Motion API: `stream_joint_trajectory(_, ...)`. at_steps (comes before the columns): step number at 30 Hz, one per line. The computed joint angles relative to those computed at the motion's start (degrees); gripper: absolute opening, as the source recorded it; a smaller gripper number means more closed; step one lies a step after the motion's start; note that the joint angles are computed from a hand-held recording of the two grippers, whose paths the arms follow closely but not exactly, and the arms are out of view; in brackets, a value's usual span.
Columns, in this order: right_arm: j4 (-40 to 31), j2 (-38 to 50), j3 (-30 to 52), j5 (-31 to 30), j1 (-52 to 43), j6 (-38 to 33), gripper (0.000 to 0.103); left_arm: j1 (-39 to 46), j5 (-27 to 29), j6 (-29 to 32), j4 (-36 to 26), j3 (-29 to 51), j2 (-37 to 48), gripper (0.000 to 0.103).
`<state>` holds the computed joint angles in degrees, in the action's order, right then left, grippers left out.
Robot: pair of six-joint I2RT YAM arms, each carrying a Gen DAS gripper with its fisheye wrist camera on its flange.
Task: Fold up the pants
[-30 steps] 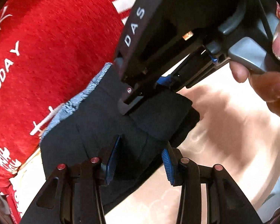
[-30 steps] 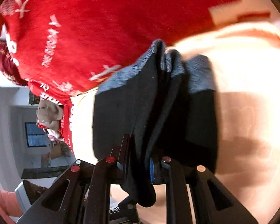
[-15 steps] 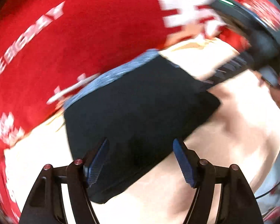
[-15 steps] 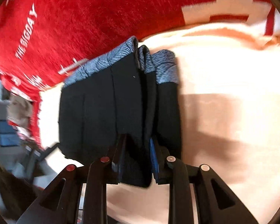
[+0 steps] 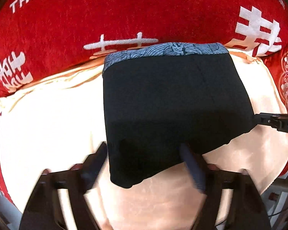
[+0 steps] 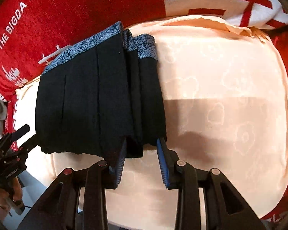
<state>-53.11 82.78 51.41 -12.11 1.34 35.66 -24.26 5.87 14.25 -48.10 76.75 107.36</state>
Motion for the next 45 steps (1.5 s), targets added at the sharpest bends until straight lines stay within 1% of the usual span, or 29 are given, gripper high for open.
stream_joint_trajectory(1,-0.8,-0.3,0.3,0.7,0.5,0.5,0.036,0.6,0.7,-0.2,-0.1,0.1,-0.2,0.1)
stream_joint_trajectory(3,-2.5,-0.5,1.3,2.1,1.8,1.7,0.036,1.7,1.7,0.0,-0.1,0.2,-0.5,0.1)
stream_joint_trajectory(7,-6.0,-2.1,2.5,5.0,5.6,5.3,0.036,3.0,1.7,0.2,-1.4,2.1,0.9,0.1)
stream_joint_trajectory(10,-7.0,-2.0,3.6,5.1,8.4,9.3,0.036,4.5,3.0,0.4,-2.9,3.8,2.0,0.1)
stream_joint_trajectory(13,-7.8,-2.3,4.9,4.9,11.7,12.6,0.05,5.8,3.6,1.3,-3.5,4.4,2.2,0.1)
stream_joint_trajectory(15,-7.9,-2.5,6.0,5.0,14.2,14.5,0.053,6.4,3.7,2.2,-3.8,4.7,2.5,0.1)
stream_joint_trajectory(16,-7.8,-2.2,6.5,4.9,15.2,15.2,0.059,6.8,3.8,2.8,-4.0,4.7,2.5,0.1)
stream_joint_trajectory(17,-7.3,-1.7,7.1,4.6,16.4,16.1,0.069,7.1,3.8,3.0,-3.9,4.5,2.3,0.1)
stream_joint_trajectory(18,-6.8,-1.5,7.5,4.7,17.5,17.0,0.075,7.6,3.8,3.3,-3.8,4.4,2.1,0.1)
stream_joint_trajectory(19,-6.2,-1.2,8.0,5.5,18.7,18.0,0.085,8.1,4.1,3.7,-4.2,4.5,2.2,0.102)
stream_joint_trajectory(22,-7.6,1.5,11.6,10.6,22.8,20.0,0.09,9.8,5.7,4.6,-5.5,5.4,3.0,0.102)
stream_joint_trajectory(24,-7.7,2.8,12.9,10.4,23.8,20.9,0.09,10.6,5.9,5.7,-5.6,5.4,2.9,0.102)
stream_joint_trajectory(27,-6.6,3.5,13.3,7.9,24.2,22.6,0.09,11.4,6.0,7.7,-6.1,5.7,3.0,0.102)
stream_joint_trajectory(32,-6.8,5.6,15.0,7.5,26.6,25.7,0.091,13.4,7.6,9.4,-7.8,7.0,3.8,0.102)
stream_joint_trajectory(39,-6.2,6.8,16.0,7.5,28.6,29.7,0.091,14.2,6.8,10.9,-10.4,9.0,5.3,0.102)
stream_joint_trajectory(45,-6.3,4.9,14.9,8.3,29.7,32.8,0.091,13.9,4.4,12.4,-9.2,8.0,6.0,0.102)
